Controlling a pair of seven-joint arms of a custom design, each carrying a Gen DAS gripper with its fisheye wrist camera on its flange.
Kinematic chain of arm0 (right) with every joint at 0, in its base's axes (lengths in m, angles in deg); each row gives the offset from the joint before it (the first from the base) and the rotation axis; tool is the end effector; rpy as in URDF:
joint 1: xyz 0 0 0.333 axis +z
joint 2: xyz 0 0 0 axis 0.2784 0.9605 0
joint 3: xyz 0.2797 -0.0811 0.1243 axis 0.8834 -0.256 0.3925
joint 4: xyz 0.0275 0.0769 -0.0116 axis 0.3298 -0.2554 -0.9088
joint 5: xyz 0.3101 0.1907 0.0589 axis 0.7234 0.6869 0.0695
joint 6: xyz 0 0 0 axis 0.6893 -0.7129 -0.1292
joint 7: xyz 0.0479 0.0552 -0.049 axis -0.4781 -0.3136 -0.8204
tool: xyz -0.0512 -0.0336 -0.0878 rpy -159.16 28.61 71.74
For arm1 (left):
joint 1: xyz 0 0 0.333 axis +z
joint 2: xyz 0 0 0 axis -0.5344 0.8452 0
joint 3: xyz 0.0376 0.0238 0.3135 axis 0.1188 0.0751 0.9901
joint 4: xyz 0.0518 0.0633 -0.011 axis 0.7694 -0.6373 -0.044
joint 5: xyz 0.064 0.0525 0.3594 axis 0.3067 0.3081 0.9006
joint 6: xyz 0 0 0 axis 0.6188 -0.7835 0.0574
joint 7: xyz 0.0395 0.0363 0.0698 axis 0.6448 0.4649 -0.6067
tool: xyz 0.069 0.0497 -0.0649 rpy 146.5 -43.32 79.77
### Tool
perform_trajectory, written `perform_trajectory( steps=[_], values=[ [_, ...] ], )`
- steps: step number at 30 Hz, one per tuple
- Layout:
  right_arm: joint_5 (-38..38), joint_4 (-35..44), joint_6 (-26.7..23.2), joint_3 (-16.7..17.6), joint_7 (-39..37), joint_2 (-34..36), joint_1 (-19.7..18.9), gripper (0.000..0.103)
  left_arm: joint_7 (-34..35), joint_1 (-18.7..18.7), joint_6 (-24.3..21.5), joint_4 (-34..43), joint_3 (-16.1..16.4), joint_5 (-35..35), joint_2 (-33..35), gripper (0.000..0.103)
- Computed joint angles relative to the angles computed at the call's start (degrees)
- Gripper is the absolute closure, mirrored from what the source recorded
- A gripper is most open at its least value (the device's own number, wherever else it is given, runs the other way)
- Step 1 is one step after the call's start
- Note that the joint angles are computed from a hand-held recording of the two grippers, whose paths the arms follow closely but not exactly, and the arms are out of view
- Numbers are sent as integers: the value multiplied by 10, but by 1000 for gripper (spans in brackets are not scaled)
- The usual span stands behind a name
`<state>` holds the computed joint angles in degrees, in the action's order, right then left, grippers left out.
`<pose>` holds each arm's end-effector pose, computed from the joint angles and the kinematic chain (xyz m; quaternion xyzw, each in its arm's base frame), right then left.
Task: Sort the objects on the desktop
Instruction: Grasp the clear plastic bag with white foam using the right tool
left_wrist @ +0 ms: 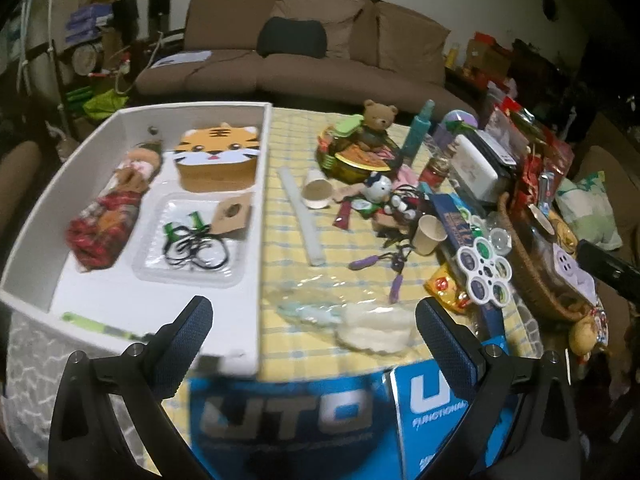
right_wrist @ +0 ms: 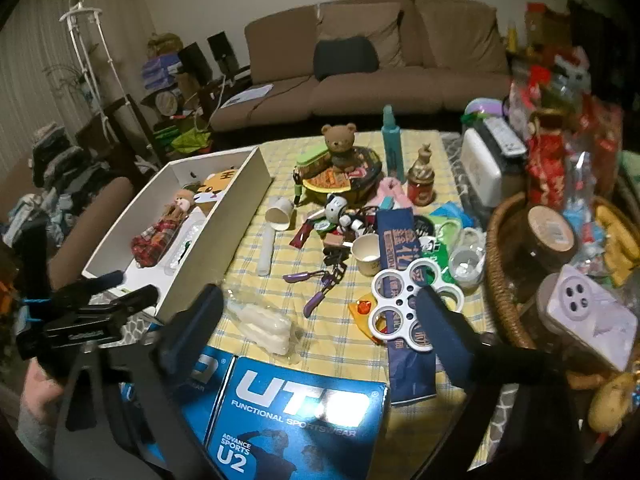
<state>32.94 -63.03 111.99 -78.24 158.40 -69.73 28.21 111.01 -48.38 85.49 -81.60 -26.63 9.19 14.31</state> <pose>0.5274 0.1657 0.5173 -0.5833 0.7169 -0.2137 0.3164 0.6280 -0.2658 0.4547 -0.5754 0.7346 -0.3315 0.1393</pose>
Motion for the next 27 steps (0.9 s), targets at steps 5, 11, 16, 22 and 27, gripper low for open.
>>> perform_trajectory(
  steps=[5,11,16,22,27],
  values=[
    [4,-25,12,-13,-12,-4,-17,35,16,-13,-21,52,-8,6,40,0],
    [118,-55,66,-32,-111,2,-18,50,29,-18,-15,77,-14,-3,63,7],
    [237,-3,58,-3,-277,67,-1,55,19,-16,9,55,-4,-13,49,14],
    [258,134,-25,38,-368,195,10,54,7,-15,41,15,1,-18,32,4],
    [220,231,-111,32,-364,274,29,54,47,23,43,5,-42,-67,35,2]
  ],
)
